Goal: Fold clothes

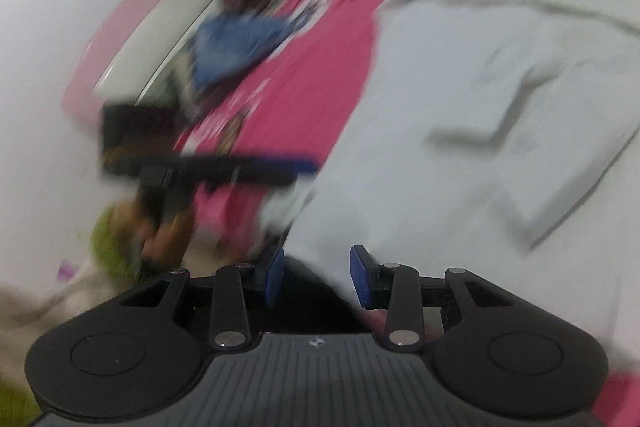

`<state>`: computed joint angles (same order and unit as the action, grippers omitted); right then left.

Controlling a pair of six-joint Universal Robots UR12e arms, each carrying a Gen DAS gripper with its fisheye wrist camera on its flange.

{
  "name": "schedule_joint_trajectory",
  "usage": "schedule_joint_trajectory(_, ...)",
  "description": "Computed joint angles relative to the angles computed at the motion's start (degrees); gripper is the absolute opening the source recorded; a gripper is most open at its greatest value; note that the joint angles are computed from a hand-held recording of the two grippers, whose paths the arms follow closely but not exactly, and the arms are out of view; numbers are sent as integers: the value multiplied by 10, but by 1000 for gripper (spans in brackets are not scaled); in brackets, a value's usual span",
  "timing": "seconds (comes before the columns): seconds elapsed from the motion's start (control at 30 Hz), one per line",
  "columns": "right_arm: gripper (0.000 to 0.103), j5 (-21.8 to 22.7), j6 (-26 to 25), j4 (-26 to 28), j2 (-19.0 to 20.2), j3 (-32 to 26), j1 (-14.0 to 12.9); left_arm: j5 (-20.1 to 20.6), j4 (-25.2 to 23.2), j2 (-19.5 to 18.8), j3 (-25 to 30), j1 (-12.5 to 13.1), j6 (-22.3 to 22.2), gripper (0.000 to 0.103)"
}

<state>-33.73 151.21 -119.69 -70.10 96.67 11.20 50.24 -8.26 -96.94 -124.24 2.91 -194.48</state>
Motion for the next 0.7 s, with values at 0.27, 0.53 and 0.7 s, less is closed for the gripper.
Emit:
schedule_joint_trajectory(0.27, 39, 53, 120, -147, 6, -20, -22, 60, 134, -31, 18, -4, -99, 67)
schedule_joint_trajectory(0.53, 39, -45, 323, -270, 90, -179, 2, 324, 153, -115, 126, -64, -133, 67)
schedule_joint_trajectory(0.7, 40, -130, 290, -191, 178, -345, 45, 332, 204, -163, 160, -57, -174, 66)
